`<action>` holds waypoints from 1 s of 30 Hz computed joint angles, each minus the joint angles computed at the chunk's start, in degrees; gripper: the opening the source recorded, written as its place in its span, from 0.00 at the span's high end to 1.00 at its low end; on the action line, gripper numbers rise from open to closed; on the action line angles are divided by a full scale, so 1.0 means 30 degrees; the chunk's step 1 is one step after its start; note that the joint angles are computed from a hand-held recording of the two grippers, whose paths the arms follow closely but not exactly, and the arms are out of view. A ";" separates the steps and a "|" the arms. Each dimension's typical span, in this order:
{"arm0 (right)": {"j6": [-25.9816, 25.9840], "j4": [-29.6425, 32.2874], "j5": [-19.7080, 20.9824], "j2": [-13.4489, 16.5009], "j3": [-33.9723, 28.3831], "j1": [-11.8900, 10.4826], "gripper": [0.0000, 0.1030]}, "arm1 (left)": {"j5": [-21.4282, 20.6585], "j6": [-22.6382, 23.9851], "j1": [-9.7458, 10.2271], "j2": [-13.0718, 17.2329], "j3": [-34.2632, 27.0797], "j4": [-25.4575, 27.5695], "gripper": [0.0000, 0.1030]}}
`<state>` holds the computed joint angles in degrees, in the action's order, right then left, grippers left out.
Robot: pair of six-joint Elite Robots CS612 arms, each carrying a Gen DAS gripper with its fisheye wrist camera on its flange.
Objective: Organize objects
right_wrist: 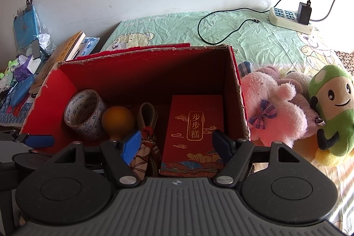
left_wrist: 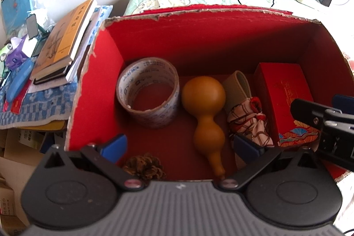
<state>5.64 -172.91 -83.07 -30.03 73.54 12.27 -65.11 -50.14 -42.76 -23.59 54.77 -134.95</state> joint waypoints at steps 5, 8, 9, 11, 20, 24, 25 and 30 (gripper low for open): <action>0.0011 -0.0139 0.0047 -0.0014 0.0057 -0.0005 0.29 | 0.0005 0.0042 0.0001 0.0003 0.0001 0.0044 0.01; 0.0026 -0.0261 0.0115 -0.0019 0.0111 -0.0020 0.28 | 0.0010 0.0033 0.0001 0.0006 -0.0005 0.0070 0.01; 0.0037 -0.0314 0.0134 -0.0033 0.0156 -0.0025 0.29 | 0.0010 0.0046 0.0001 0.0010 -0.0014 0.0088 0.01; 0.0040 -0.0375 0.0156 -0.0030 0.0172 -0.0031 0.28 | 0.0009 0.0084 0.0004 0.0009 -0.0002 0.0092 0.01; 0.0007 -0.0483 0.0134 -0.0036 0.0235 -0.0018 0.28 | 0.0027 0.0138 0.0010 -0.0001 0.0015 0.0133 0.01; -0.0044 -0.0538 0.0109 -0.0034 0.0238 -0.0001 0.28 | 0.0031 0.0132 0.0002 0.0014 -0.0032 0.0184 0.01; -0.0039 -0.0536 0.0120 -0.0032 0.0229 -0.0005 0.28 | 0.0031 0.0132 0.0002 0.0014 -0.0032 0.0184 0.01; -0.0017 -0.0554 0.0123 -0.0040 0.0248 -0.0005 0.28 | 0.0001 0.0228 -0.0013 0.0015 -0.0046 0.0237 0.01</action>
<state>5.59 -174.57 -82.70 -30.15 74.29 12.25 -65.11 -49.46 -42.80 -23.55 54.63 -134.23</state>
